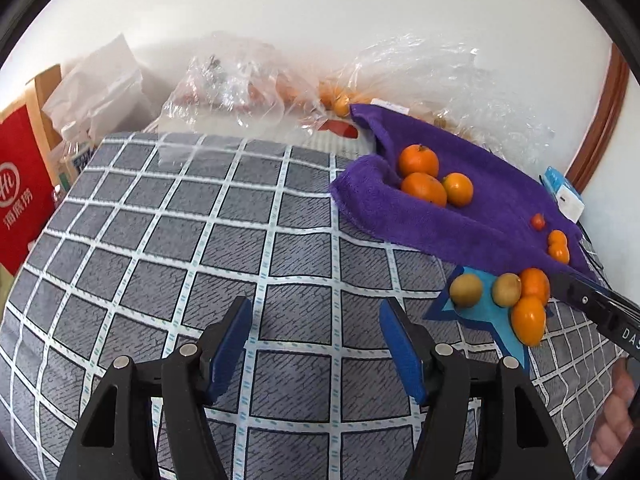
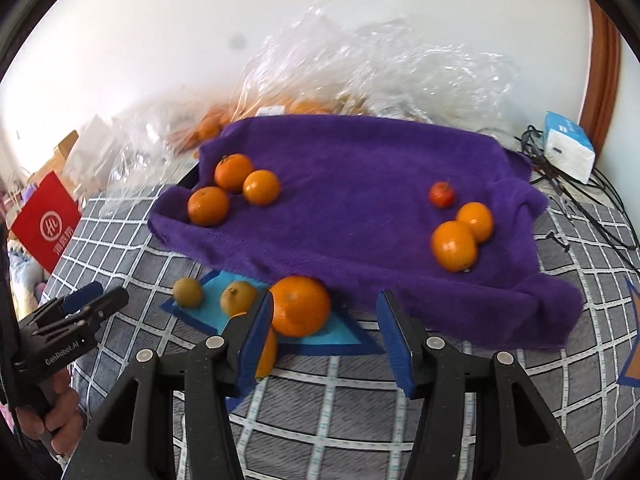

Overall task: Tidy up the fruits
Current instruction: 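Move the right tool to a large orange on the blue mat and grasp it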

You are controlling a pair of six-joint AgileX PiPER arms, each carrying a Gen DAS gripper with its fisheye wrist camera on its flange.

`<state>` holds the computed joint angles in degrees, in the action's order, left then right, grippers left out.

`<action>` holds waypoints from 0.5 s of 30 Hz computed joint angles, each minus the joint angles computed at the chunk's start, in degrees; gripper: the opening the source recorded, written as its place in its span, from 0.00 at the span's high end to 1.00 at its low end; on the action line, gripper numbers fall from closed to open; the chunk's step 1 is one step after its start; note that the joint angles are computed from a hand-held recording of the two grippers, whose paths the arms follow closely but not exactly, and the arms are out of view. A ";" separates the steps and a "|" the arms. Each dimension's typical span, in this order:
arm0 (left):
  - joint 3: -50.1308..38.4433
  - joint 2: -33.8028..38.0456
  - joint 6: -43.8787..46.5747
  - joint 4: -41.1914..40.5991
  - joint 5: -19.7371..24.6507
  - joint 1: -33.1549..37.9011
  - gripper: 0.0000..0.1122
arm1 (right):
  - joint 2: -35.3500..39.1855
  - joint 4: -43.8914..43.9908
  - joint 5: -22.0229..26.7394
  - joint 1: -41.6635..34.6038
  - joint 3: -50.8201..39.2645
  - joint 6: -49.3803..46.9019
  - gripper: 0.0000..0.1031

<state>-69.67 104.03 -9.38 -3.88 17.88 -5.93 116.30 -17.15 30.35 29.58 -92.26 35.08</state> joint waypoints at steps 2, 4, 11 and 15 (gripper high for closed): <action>0.25 -0.17 1.94 -1.94 -0.03 0.11 0.43 | 1.14 2.81 1.40 0.10 -2.18 -1.78 0.48; 0.56 -0.32 3.25 -3.29 -0.18 0.20 0.43 | 2.97 5.38 2.91 -0.04 -5.12 -4.02 0.48; 0.26 0.22 -0.13 0.24 -0.24 -0.48 0.42 | 8.95 1.65 8.79 1.43 -13.35 -0.60 0.49; -0.02 0.45 -2.93 2.80 -0.11 -0.81 0.40 | 9.77 3.93 9.73 1.20 -14.42 -1.98 0.62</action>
<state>-69.69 104.48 -12.31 -1.08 17.77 -6.74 126.06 -13.21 40.08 30.78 -106.68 33.10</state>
